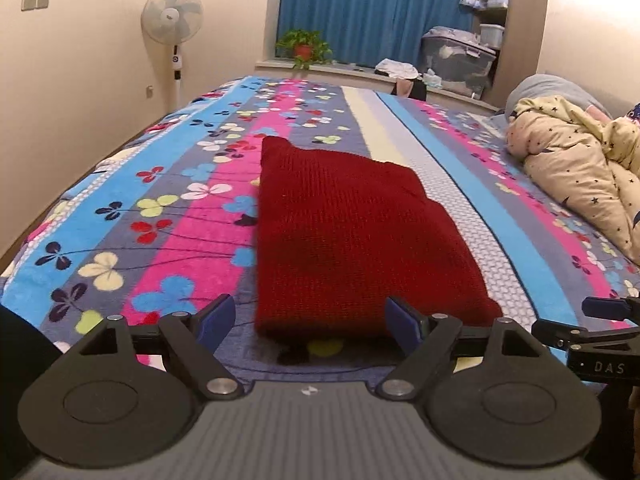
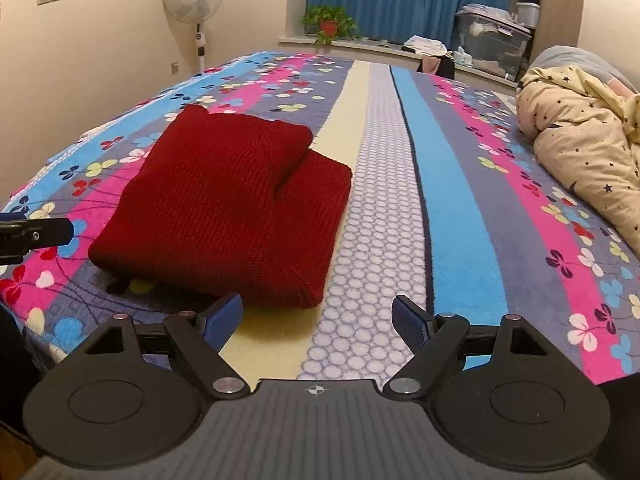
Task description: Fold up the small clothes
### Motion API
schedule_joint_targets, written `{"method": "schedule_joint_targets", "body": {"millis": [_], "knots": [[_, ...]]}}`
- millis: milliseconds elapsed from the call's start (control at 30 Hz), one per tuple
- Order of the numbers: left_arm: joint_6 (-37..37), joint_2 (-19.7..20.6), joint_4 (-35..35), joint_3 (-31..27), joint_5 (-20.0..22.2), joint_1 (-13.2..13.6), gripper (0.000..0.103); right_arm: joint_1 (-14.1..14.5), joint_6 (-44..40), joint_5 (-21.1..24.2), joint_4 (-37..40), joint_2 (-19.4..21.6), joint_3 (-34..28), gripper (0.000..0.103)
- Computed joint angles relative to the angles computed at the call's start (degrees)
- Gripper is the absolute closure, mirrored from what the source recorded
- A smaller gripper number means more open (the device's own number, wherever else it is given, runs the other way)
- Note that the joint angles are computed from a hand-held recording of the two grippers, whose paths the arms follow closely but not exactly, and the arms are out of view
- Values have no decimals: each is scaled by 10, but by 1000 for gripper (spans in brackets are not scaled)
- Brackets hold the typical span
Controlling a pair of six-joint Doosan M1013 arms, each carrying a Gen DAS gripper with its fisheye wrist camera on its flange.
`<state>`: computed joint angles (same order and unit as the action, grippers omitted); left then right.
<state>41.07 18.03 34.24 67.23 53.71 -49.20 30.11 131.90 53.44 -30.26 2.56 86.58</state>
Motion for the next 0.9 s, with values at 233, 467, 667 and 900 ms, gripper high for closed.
{"method": "schedule_joint_targets", "body": {"millis": [233,467,667,900], "knots": [[0,-1,7,2,8,1,17,3,8,-3,-10,-2,2,20],[4,3,7,-3,20,1,17,1,12,-7,-11,-3,3,20],[10,6,5,-6,22,0,17,1,10,-8,-10,-3,4,20],[7,5,3,-5,22,1,17,2,11,-7,-11,-3,3,20]]}}
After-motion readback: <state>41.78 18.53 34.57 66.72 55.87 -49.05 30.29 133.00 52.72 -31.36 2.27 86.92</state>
